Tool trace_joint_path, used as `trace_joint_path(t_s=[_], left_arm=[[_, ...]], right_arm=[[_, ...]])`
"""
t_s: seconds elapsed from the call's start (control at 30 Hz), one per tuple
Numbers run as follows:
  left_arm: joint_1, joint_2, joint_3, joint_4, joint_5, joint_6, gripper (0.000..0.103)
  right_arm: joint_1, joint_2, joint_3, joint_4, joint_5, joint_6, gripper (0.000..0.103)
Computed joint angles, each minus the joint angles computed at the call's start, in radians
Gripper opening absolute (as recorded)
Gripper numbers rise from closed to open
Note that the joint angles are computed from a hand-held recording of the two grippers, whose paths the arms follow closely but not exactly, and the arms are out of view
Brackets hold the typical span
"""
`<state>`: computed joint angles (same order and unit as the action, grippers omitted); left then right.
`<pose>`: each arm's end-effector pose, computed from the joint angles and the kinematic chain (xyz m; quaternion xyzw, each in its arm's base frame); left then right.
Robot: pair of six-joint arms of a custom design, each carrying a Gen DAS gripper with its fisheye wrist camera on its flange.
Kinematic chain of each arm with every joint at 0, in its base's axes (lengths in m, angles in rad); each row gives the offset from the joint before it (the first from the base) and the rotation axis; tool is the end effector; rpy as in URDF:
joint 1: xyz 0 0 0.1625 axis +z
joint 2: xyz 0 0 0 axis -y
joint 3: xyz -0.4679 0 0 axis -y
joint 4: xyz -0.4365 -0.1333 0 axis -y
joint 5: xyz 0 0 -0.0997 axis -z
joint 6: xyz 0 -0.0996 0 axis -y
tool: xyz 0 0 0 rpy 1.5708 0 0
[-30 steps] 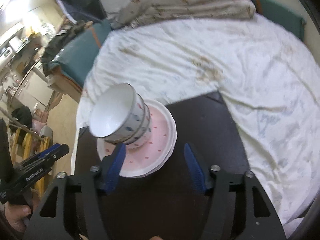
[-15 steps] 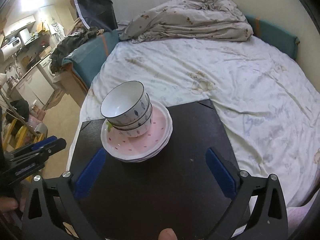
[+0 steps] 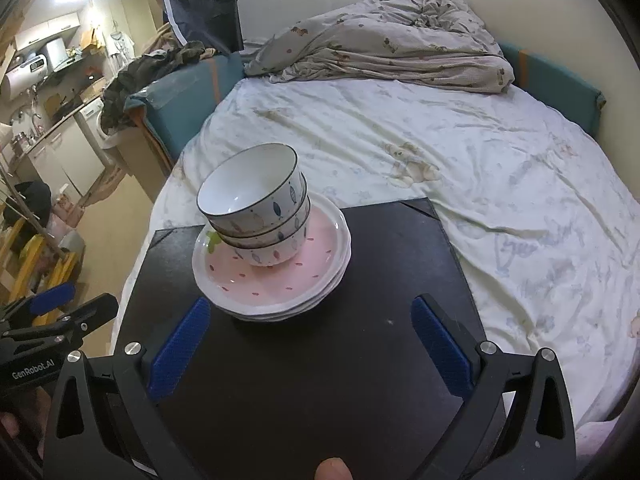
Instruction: Organize plates and bowls
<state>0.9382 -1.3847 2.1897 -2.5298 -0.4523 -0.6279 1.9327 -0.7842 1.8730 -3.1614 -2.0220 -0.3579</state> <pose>-0.1125 -0.5304 0.2800 -0.0388 0.8452 -0.3644 0.3889 0.3192 -0.5893 0.0756 0.2805 -0.9032 0.2424 0.2162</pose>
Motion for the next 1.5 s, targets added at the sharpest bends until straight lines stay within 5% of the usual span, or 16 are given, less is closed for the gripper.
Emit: trace_joint_path(t_s=[0.47, 1.5], left_arm=[[0.001, 0.008, -0.016, 0.034, -0.021, -0.004, 0.103], [-0.002, 0.0, -0.015, 0.019, -0.029, 0.017, 0.103]], right_arm=[[0.024, 0.023, 0.011, -0.103, -0.04, -0.09, 0.103], [0.019, 0.006, 0.019, -0.091, -0.037, -0.064, 0.103]])
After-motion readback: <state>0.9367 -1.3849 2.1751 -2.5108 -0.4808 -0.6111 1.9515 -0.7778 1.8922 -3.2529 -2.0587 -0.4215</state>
